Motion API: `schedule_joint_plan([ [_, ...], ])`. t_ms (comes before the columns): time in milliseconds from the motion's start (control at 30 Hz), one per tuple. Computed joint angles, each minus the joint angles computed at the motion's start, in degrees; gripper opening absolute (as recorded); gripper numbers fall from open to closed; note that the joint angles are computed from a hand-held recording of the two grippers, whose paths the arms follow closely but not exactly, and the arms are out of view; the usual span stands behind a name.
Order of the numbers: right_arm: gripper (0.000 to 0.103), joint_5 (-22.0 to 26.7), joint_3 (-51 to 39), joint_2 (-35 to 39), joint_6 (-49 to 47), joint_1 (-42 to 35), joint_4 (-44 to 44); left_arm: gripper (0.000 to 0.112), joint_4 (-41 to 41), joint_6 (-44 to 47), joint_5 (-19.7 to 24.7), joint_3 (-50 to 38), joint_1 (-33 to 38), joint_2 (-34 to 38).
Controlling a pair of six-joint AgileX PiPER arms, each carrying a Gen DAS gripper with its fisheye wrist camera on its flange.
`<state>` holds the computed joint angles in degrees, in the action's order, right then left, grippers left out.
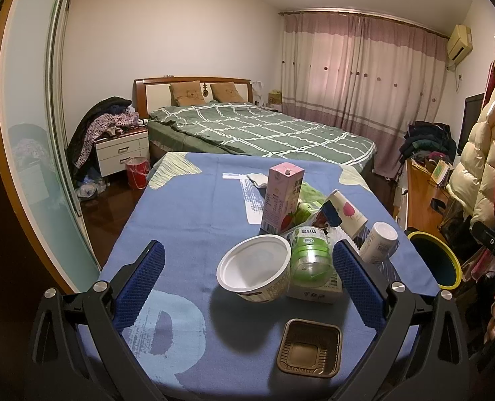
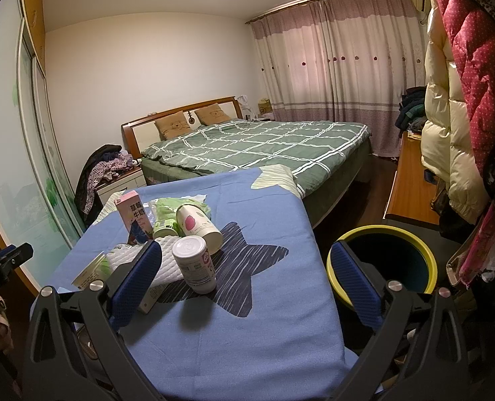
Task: Collect trash
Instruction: 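Grasp the brown plastic tray with the right gripper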
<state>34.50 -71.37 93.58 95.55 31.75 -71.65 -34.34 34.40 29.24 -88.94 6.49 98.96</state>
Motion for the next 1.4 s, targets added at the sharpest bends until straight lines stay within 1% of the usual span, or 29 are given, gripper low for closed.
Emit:
schedule_joint_plan([
  [333, 0.096, -1.4, -1.5, 1.5, -2.7, -0.2, 2.2, 0.099, 0.2, -0.1, -1.3, 1.4, -0.5, -0.1],
  [433, 0.096, -2.4, -2.8, 2.9, -4.3, 0.3, 3.3, 0.099, 0.8, -0.9, -0.2, -0.3, 0.2, 0.6],
  [567, 0.097, -4.0, -5.7, 5.8, -8.6, 1.4, 6.1, 0.099, 1.8, -2.0, -0.5, -0.8, 1.3, 0.8],
  [667, 0.096, -5.9, -8.8, 8.7, -14.7, 2.3, 10.7, 0.099, 1.6, -2.1, -0.6, -0.9, 2.2, 1.0],
  [800, 0.096, -7.5, -14.0, 13.5, -26.0, 3.8, 19.0, 0.099, 2.1, -2.8, -0.4, -1.4, 2.7, 1.4],
  [900, 0.096, -7.4, -19.1, 17.7, -37.8, 4.3, 29.4, 0.099, 1.6, -2.2, -0.3, -1.1, 3.1, 1.4],
  [1000, 0.096, -7.2, -22.8, 20.9, -46.0, 4.7, 37.1, 0.099, 1.6, -2.4, -0.1, -1.2, 3.4, 1.6],
  [1033, 0.094, -6.9, -24.1, 22.1, -48.7, 4.8, 39.5, 0.099, 1.7, -2.5, 0.0, -1.4, 3.5, 1.7],
  [1067, 0.087, -6.4, -25.5, 23.3, -50.9, 5.0, 41.4, 0.099, 1.4, -2.4, 0.1, -1.4, 3.9, 1.9],
  [1100, 0.084, -5.5, -27.0, 24.6, -53.0, 5.1, 43.4, 0.099, 1.3, -2.4, 0.2, -1.5, 4.0, 2.0],
  [1167, 0.070, -3.8, -30.0, 27.0, -57.8, 4.9, 48.2, 0.099, 1.1, -2.3, 0.4, -1.6, 4.3, 2.1],
  [1233, 0.062, -2.4, -32.7, 29.2, -62.4, 4.7, 53.3, 0.099, 1.3, -2.6, 0.7, -2.0, 4.3, 2.3],
  [1400, 0.052, 0.5, -37.1, 32.7, -70.3, 3.9, 62.0, 0.099, 1.7, -3.2, 1.2, -2.4, 4.2, 2.6],
])
